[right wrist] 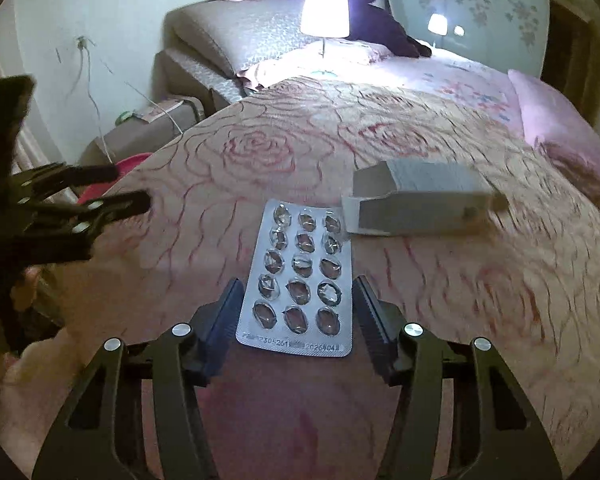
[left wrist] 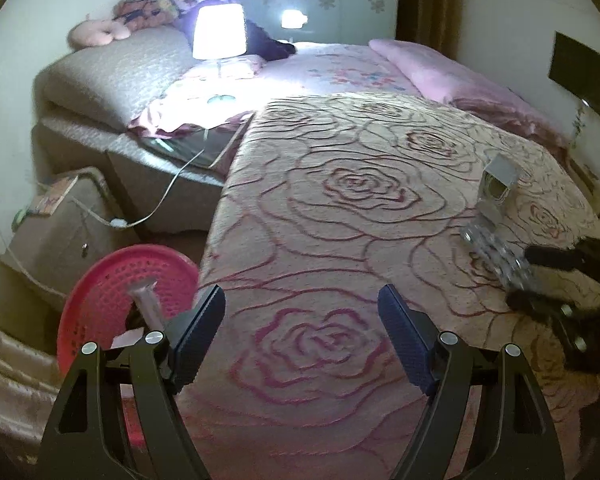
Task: Collect trash
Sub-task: 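Close the right tool on the blister pack and lift it, then grasp the white printed box with the left tool while the right tool holds the blister pack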
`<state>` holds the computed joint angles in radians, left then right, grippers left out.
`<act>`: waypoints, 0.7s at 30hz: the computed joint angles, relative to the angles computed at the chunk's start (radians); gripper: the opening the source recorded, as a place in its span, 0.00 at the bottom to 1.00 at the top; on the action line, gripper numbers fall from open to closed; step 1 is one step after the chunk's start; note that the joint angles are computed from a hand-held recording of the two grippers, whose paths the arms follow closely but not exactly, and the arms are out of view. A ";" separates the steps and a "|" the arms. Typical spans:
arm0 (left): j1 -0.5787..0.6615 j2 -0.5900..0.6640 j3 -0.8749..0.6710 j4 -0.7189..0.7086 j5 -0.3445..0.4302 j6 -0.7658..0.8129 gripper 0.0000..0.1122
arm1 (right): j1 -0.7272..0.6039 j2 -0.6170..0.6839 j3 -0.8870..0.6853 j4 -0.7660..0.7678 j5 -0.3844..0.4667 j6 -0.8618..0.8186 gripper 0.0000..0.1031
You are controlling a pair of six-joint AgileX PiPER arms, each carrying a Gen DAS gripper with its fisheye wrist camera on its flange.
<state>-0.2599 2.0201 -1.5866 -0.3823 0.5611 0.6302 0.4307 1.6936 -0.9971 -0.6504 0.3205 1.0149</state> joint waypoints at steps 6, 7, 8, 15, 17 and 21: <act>-0.062 0.011 -0.025 0.000 0.002 0.043 0.68 | 0.057 -0.128 0.162 -0.161 -0.005 0.268 0.53; -0.078 0.015 -0.035 0.002 0.007 0.049 0.68 | 0.068 -0.152 0.188 -0.197 0.005 0.325 0.53; -0.088 0.018 -0.041 0.003 0.008 0.052 0.68 | 0.075 -0.172 0.208 -0.218 0.014 0.362 0.53; -0.177 0.067 -0.148 0.026 0.057 0.042 0.70 | 0.096 -0.298 0.345 -0.347 0.119 0.613 0.53; -0.201 0.086 -0.183 0.043 0.072 0.028 0.70 | 0.064 -0.322 0.378 -0.349 0.136 0.650 0.53; -0.255 0.123 -0.250 0.076 0.097 0.019 0.70 | 0.023 -0.346 0.417 -0.366 0.168 0.708 0.53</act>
<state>-0.5147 2.1430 -1.8368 -0.3064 0.6577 0.6497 0.4538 1.3479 -0.5800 -1.0166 0.4883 1.7230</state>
